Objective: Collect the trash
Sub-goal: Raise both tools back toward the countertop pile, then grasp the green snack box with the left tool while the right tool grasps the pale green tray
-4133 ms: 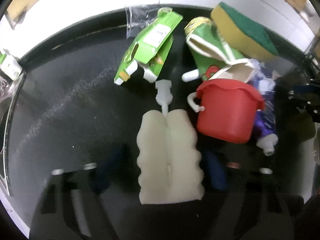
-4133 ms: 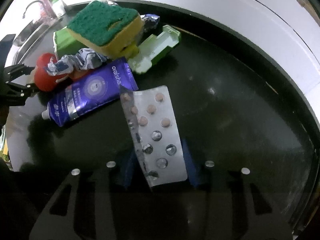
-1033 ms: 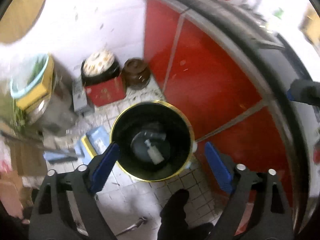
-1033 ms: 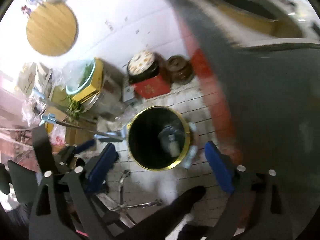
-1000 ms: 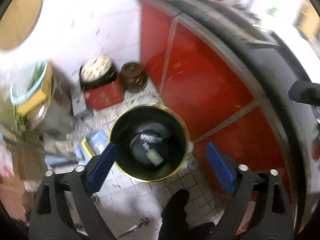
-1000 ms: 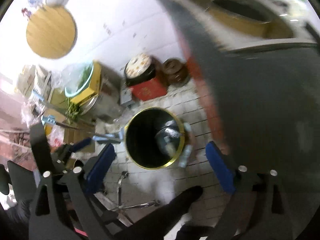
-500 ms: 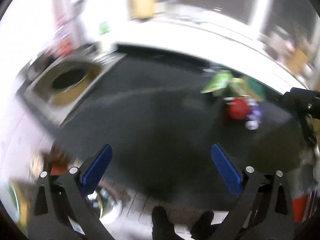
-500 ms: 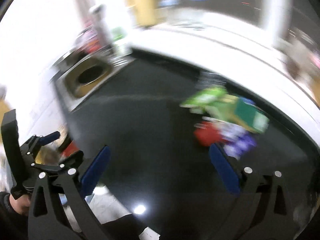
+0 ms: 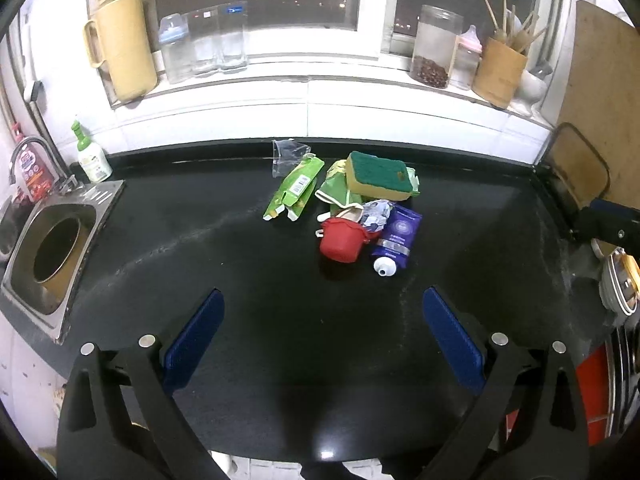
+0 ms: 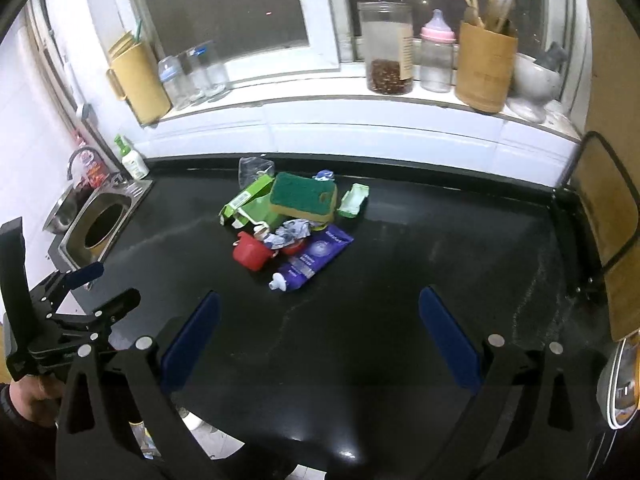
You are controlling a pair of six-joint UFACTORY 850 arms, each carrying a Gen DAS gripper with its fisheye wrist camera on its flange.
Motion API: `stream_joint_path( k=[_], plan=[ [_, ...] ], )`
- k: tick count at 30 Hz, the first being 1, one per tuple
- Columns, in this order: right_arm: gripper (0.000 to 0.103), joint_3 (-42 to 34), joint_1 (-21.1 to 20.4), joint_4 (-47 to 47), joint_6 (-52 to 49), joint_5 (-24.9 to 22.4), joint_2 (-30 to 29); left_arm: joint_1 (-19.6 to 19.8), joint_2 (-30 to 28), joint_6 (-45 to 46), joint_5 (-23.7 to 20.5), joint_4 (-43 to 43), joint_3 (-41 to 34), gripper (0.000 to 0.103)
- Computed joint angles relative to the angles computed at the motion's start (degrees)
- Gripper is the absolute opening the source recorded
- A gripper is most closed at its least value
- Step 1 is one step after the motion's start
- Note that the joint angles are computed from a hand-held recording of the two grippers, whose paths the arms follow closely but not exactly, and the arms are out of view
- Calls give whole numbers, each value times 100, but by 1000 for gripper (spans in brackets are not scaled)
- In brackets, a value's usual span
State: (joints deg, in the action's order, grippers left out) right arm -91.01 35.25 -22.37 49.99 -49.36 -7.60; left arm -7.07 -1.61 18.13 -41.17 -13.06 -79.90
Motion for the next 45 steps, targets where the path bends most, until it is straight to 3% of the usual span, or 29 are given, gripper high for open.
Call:
stream_joint_path(
  k=[12, 23, 29, 34, 38, 41, 43, 45],
  plan=[
    [96, -323, -246, 215, -296, 35, -350, -33, -521, -83, -23, 300, -456, 96],
    [95, -1289, -945, 891, -916, 34, -1502, 2, -2088, 398, 17, 411, -1754, 96],
    [83, -2254, -1342, 1400, -1288, -223, -2597, 95, -3341, 720, -363, 230, -2961, 96],
    [69, -3482, -1620, 1746, -1565, -878, -3746, 43, -4080, 1017, -571, 300, -3701, 95],
    [63, -4260, -1755, 2058, -1762, -1246, -4409, 129, -4506, 1368, -842, -305, -4199, 94],
    [55, -4845, -1790, 2151, -1855, -1518, -4833, 195, -4768, 1640, -1092, -664, -4584, 88],
    [43, -5089, -1804, 2185, -1900, -1625, -5012, 233, -4953, 1815, -1302, -877, -4868, 76],
    [30, -5115, -1802, 2178, -1959, -1558, -5030, 238, -5155, 1895, -1513, -901, -5200, 55]
  ],
)
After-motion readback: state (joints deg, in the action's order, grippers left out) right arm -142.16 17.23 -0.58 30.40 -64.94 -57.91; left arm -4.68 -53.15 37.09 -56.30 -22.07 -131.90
